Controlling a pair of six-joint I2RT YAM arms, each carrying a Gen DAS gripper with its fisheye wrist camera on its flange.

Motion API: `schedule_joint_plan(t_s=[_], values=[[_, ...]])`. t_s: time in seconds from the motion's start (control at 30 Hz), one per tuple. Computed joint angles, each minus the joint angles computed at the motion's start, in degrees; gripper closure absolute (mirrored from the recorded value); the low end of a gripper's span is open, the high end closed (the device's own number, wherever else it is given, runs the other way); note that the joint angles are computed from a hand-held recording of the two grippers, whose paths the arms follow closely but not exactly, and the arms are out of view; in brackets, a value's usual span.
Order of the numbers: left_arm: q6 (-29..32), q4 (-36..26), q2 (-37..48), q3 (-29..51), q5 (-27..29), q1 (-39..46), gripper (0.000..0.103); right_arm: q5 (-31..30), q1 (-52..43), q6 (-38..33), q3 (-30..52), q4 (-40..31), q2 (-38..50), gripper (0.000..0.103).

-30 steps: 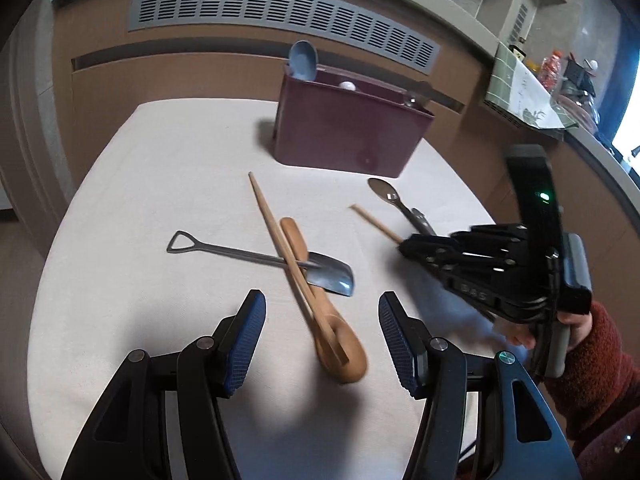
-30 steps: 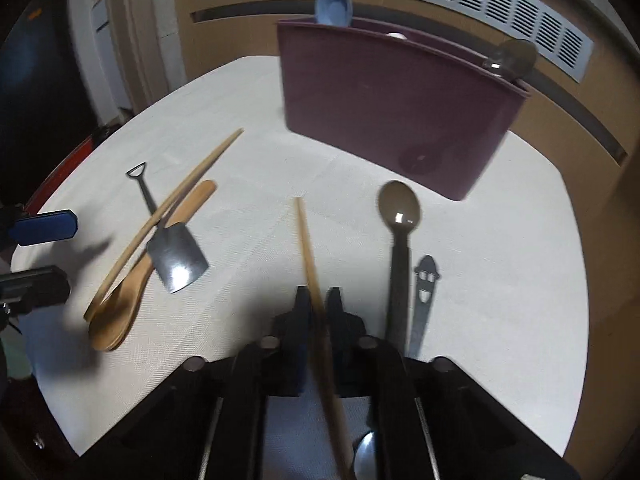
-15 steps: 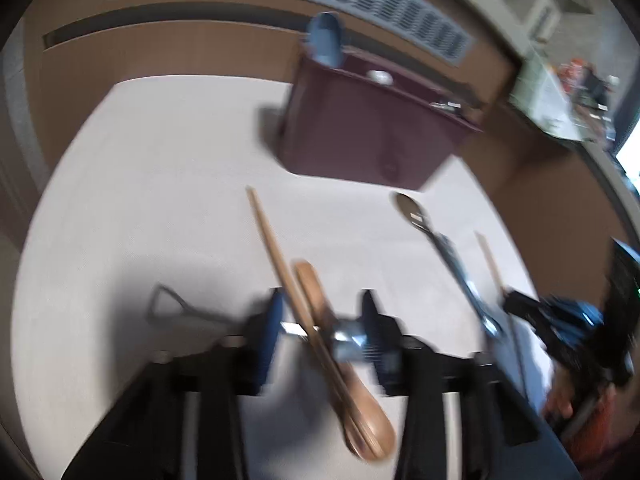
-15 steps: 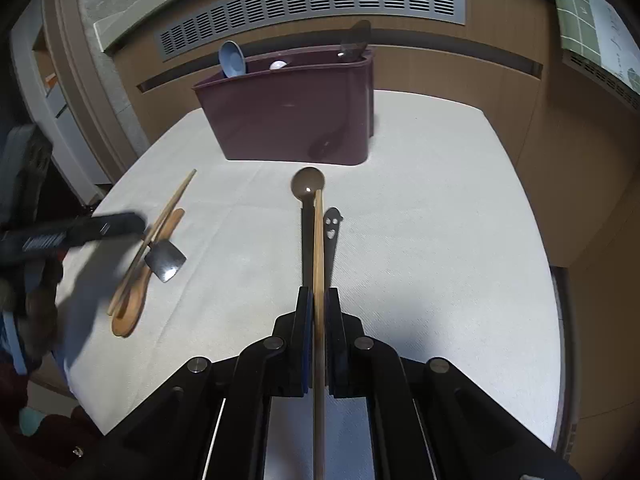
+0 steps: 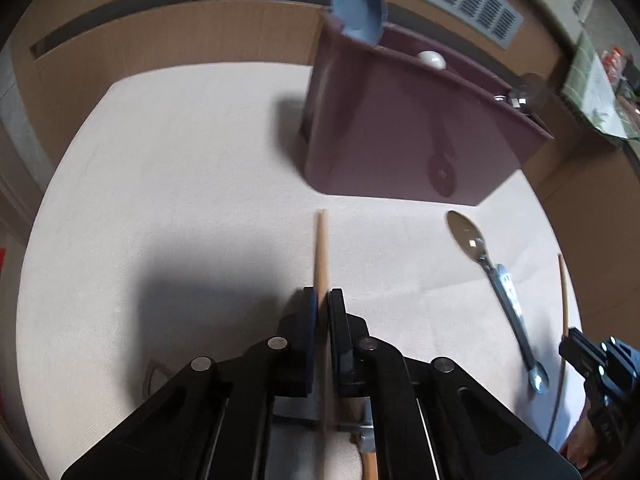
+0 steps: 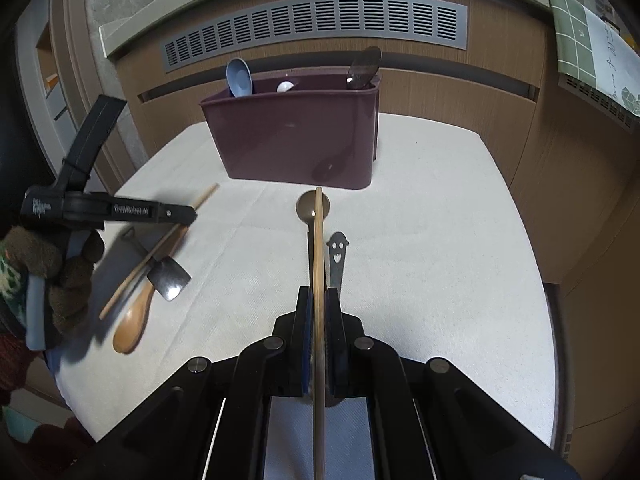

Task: Organize utensils
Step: 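Grasp a wooden chopstick with the right tool while left grasps the other chopstick, then lift both chopsticks over the maroon holder and open both tools to drop them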

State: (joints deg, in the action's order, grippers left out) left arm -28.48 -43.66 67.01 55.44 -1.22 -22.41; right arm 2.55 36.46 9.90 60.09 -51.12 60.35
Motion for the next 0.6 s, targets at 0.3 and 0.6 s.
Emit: schedule_joint_plan(t_s=[0.3, 0.6], values=[[-6.3, -2.6, -18.4, 1.0, -10.9, -13.4, 0.097, 0.0, -0.6, 1.2, 2.7, 0.1, -2.0, 0.099], [-6.0, -2.6, -19.6, 6.3, -13.2, -16.1, 0.097, 0.4, -1.2, 2.3, 6.7, 0.2, -2.3, 0.099]])
